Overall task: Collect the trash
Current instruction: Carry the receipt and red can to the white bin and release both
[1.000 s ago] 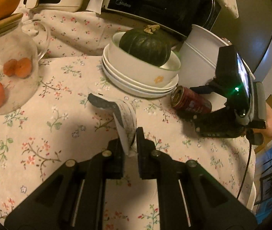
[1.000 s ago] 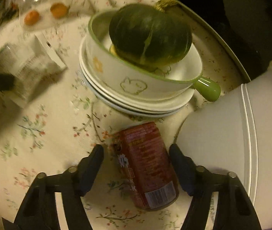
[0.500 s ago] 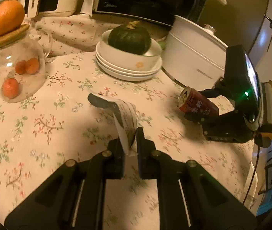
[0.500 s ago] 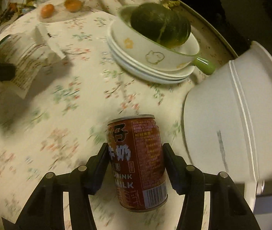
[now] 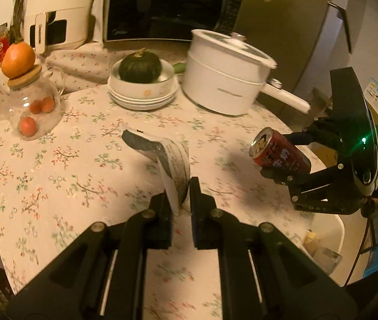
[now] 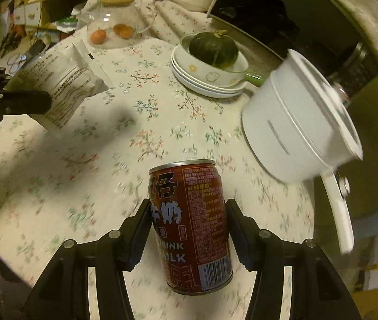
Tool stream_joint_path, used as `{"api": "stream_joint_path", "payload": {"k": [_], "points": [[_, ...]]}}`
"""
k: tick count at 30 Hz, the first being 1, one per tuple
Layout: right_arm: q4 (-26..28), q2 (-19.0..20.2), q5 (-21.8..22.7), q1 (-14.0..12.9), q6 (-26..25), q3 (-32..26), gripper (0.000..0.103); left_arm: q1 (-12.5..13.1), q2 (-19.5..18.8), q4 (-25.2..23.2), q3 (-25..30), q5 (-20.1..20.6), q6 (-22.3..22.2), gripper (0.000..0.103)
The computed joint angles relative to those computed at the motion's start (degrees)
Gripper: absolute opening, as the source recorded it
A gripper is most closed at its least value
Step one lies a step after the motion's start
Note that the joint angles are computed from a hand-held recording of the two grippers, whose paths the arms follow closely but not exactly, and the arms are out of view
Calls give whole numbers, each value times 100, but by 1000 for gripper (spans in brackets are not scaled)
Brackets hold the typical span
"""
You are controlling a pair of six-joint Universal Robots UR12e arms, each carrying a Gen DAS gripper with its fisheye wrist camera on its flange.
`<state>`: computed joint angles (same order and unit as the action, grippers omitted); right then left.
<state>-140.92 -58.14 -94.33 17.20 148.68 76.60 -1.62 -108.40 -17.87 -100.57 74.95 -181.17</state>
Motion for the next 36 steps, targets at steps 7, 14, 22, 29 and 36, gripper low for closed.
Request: {"api": "stream_joint_path", "payload": {"k": [7,14,22,29,36], "points": [[-365,-627,48,-152,361,831,56,-173,249,93,-253,-102,-132,11],[-570,-1070,107,-369,888,1455,56,-452,329,147,-352,-192,-62,11],[-789,-1475,170,-663,1437,2082,56,-764,225,57,-249,-453,129,11],[-753,-1710,10,-951,1858,2481,56,-1033,52,-65,-78,-665,427,11],[-589,-1991,211,-1399,2396,2858,56,-1327,-124,-566,109,-859,899,11]]}}
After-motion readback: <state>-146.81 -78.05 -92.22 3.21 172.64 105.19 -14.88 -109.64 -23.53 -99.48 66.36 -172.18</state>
